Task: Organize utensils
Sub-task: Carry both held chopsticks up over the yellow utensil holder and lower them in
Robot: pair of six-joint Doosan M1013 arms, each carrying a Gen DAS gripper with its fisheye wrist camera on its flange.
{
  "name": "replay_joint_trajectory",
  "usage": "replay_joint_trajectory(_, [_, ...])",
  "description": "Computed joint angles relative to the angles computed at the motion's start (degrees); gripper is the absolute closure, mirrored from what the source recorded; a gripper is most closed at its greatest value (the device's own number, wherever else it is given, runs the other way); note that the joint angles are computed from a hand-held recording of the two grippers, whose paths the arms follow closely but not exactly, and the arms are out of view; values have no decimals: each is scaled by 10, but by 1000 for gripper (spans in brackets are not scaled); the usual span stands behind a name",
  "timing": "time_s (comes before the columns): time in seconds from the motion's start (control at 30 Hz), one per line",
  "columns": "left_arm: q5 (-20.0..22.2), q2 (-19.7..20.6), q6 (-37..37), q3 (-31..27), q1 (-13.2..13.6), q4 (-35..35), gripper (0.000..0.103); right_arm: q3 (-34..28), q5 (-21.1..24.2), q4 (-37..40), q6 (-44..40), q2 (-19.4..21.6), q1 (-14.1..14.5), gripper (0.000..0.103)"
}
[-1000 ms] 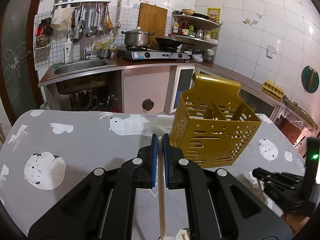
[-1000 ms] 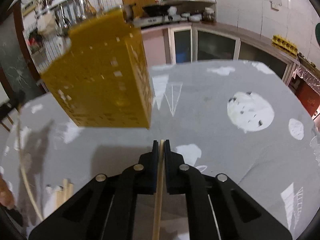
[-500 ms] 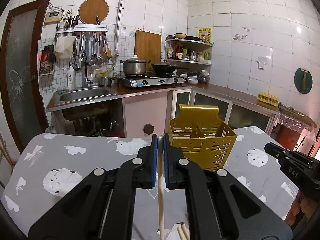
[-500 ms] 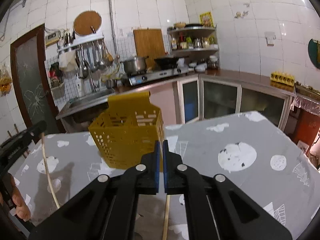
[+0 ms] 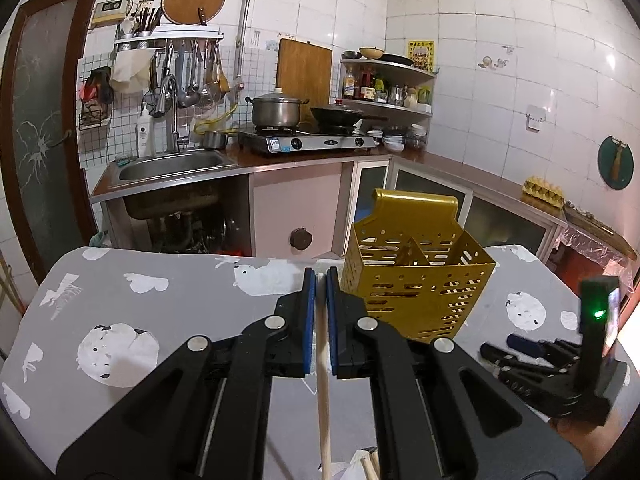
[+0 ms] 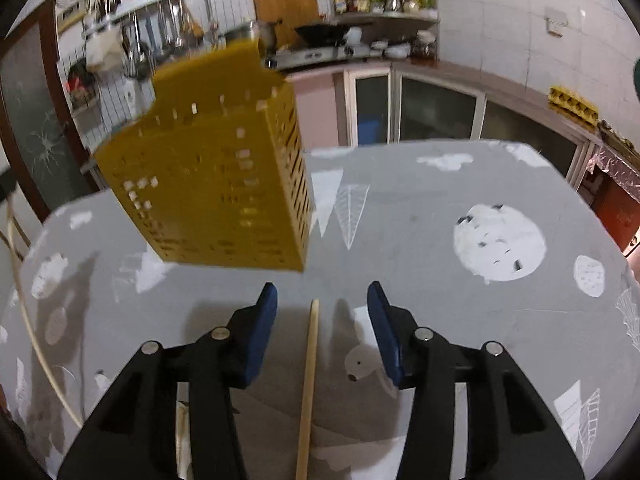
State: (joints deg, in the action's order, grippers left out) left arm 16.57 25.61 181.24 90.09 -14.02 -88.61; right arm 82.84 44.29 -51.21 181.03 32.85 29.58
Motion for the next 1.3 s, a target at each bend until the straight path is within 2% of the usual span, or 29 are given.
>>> replay_joint_trajectory(0.07, [1, 3, -20, -5, -1, 18, 99, -10, -1, 34, -33, 7, -5, 69])
replay_joint_trajectory(0.13, [4, 7, -40, -9, -1, 35, 99, -24, 7, 65, -68, 19, -8, 72])
replay_joint_trajectory(0.2, [4, 9, -51, -12, -2, 46, 99, -34, 11, 93, -93, 27, -13, 84])
replay_joint_trajectory(0.3, [1, 11, -38, -12, -3, 37, 99, -41, 25, 92, -90, 32, -13, 94])
replay_joint_trajectory(0.53, [-3, 13, -38, -13, -4, 35, 99, -31, 14, 73, -67, 25, -9, 97])
replay_joint_trajectory(0.73, [-2, 10, -9, -8, -4, 9, 99, -5, 17, -42, 28, -5, 13, 98])
replay_joint_trajectory(0.83, [-5, 3, 51, 2, -5, -45, 99, 13, 26, -119, 94, -24, 28, 98])
replay_joint_trajectory(1.07, [3, -10, 130, 21, -1, -131, 99, 49, 78, -281, 214, -54, 63, 98])
replay_joint_trajectory(1.2, [15, -20, 211, 36, 3, -220, 99, 60, 105, -339, 252, -61, 74, 98])
replay_joint_trajectory(1.3, [24, -26, 241, 41, 5, -251, 99, 64, 123, -370, 273, -63, 80, 98])
